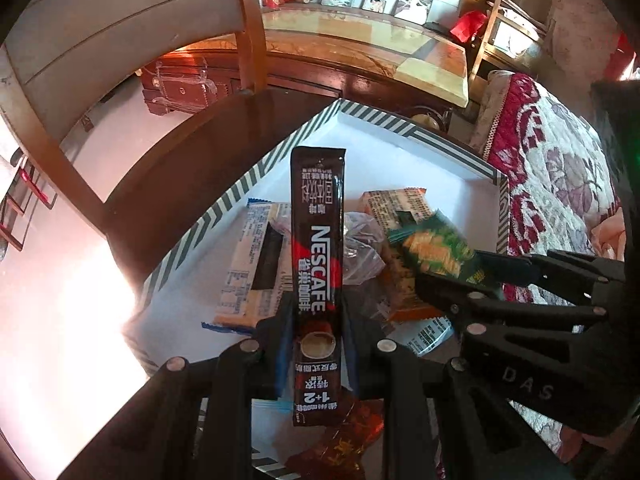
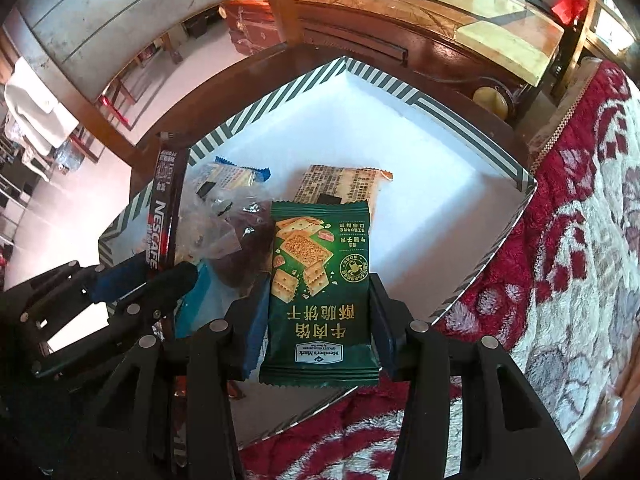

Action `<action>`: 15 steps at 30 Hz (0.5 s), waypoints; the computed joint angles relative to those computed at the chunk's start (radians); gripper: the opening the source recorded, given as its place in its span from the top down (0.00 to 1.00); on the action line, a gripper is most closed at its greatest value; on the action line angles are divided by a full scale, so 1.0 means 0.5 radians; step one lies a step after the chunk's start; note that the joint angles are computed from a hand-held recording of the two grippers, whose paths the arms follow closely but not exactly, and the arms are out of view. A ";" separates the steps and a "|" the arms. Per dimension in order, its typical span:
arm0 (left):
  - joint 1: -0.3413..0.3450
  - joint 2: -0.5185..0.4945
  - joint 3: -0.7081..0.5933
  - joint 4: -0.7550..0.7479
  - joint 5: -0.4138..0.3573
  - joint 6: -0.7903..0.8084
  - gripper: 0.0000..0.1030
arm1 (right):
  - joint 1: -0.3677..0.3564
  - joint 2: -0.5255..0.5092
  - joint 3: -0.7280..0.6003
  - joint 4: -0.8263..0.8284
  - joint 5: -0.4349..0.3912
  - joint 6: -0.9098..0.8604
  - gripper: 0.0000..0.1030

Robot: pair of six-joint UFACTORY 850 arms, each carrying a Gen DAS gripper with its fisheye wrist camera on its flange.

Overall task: Organize snacks
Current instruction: 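Open both tools to drop the Nescafe stick and cracker packet into the box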

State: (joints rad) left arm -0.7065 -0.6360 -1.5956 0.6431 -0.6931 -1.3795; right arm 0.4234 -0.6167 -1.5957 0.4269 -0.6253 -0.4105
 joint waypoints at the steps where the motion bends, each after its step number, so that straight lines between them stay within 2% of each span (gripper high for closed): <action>1: -0.001 -0.001 -0.001 -0.004 -0.007 -0.001 0.75 | -0.003 0.005 0.007 0.017 0.002 -0.010 0.53; 3: -0.008 -0.005 -0.006 0.009 -0.037 -0.018 0.73 | -0.009 0.041 0.047 0.065 0.036 -0.041 0.51; 5: -0.016 0.003 0.002 0.029 -0.053 -0.046 0.65 | -0.017 0.079 0.088 0.118 0.063 -0.083 0.51; 7: -0.020 0.024 0.024 0.045 -0.044 -0.090 0.46 | -0.026 0.120 0.126 0.132 0.082 -0.094 0.51; 10: -0.049 0.057 0.053 0.150 -0.053 -0.203 0.30 | -0.052 0.205 0.218 0.219 0.133 -0.145 0.51; 15: -0.107 0.063 0.019 0.248 -0.100 -0.248 0.20 | -0.117 0.375 0.418 0.411 0.232 -0.310 0.50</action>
